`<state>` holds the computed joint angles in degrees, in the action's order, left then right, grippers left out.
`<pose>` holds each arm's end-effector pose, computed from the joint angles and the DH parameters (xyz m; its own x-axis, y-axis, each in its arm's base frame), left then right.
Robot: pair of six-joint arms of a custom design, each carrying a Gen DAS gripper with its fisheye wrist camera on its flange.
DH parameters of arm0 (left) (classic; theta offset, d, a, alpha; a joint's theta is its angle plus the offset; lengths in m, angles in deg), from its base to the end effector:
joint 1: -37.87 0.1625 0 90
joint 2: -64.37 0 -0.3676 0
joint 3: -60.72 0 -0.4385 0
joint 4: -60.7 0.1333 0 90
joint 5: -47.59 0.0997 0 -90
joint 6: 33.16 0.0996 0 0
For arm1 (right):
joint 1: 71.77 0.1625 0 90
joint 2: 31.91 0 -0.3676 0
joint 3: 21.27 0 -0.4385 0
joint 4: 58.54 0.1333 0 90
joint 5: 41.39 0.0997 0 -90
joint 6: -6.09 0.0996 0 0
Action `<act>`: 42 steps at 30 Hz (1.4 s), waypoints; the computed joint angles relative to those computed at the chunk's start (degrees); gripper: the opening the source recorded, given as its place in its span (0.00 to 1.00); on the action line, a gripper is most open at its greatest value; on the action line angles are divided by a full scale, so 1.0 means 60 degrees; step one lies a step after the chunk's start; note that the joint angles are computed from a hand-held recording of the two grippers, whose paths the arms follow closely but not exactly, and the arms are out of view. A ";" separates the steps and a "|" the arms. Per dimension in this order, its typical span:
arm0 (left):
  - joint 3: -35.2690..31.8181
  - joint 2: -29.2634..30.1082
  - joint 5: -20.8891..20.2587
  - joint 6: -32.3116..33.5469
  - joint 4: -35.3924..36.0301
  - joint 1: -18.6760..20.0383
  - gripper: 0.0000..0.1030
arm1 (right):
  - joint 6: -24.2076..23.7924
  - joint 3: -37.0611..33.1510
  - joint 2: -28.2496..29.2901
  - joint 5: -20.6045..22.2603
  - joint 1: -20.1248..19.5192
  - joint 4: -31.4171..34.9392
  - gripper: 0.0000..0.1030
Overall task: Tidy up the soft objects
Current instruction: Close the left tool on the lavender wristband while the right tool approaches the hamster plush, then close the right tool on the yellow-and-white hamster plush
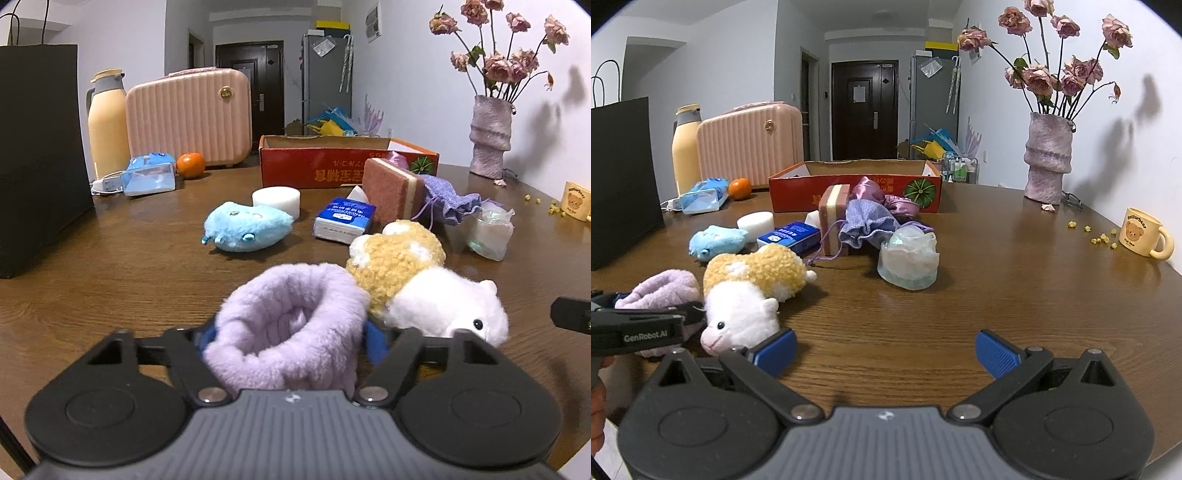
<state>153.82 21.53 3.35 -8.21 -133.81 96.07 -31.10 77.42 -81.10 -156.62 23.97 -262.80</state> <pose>-0.1762 -0.6726 0.1156 -0.6855 0.0947 -0.7219 0.6585 0.5036 -0.5593 0.1553 -0.6367 0.1591 -0.7220 -0.0229 0.6915 -0.6013 0.5152 -0.6107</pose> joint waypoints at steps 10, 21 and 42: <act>0.0489 -0.0462 -0.0729 0.0214 -0.0185 0.0075 0.34 | -0.0064 -0.0209 0.0179 0.0068 0.0055 0.0129 1.00; 0.0785 -0.0772 -0.0635 0.0545 -0.0786 -0.0001 0.34 | -0.0088 -0.0588 0.0446 0.0509 0.0211 0.0413 1.00; 0.0866 -0.1083 -0.0392 0.0643 -0.1023 0.0160 0.34 | -0.0237 -0.2227 0.1716 0.0745 0.0504 0.2180 1.00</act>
<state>159.01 15.03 0.99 -4.35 -139.95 97.03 -32.52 64.06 -70.81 -152.15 26.99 -249.72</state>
